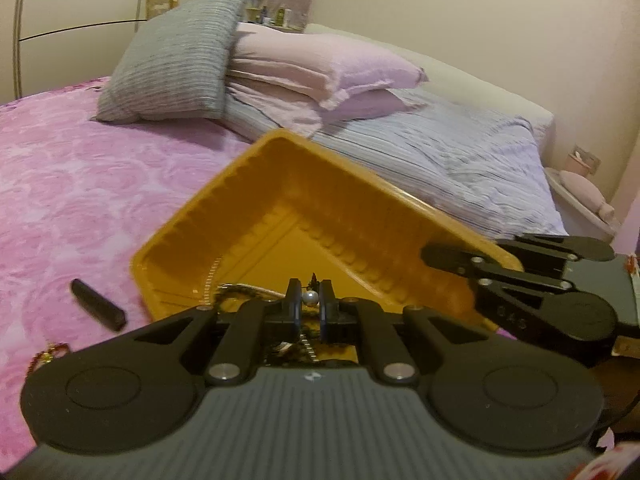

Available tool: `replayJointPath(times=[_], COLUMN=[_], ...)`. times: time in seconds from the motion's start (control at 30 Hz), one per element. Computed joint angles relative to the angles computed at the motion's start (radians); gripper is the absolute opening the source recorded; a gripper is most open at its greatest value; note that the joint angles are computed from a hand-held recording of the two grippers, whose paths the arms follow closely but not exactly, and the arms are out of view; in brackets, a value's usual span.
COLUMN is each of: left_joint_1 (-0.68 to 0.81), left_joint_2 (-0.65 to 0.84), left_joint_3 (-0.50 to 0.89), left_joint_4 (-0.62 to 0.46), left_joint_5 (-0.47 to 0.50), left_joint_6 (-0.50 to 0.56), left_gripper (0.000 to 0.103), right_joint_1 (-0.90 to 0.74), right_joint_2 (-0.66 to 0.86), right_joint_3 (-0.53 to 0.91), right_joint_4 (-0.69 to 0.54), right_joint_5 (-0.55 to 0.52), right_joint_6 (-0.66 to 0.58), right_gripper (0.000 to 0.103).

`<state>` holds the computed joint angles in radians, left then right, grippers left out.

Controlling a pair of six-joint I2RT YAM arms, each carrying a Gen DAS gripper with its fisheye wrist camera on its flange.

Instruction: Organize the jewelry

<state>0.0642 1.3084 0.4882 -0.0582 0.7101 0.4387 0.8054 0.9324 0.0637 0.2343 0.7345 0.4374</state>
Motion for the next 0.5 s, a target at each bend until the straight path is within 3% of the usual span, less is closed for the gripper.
replayJointPath(times=[0.13, 0.23, 0.5], left_joint_1=[-0.035, -0.024, 0.162], left_joint_2=[-0.005, -0.008, 0.06], left_joint_3=[-0.005, -0.003, 0.068], left_joint_4=[-0.002, -0.002, -0.006], left_joint_5=[-0.009, -0.006, 0.023], left_joint_6=[0.004, 0.012, 0.033], left_gripper=[0.008, 0.019, 0.019], right_joint_1=[0.0, -0.001, 0.0], right_joint_2=[0.004, 0.005, 0.009], right_joint_3=[0.001, 0.001, 0.003], right_joint_4=[0.003, 0.004, 0.005], right_joint_5=[-0.001, -0.001, 0.001], right_joint_6=[0.002, 0.001, 0.002], right_gripper=[0.006, 0.006, 0.006])
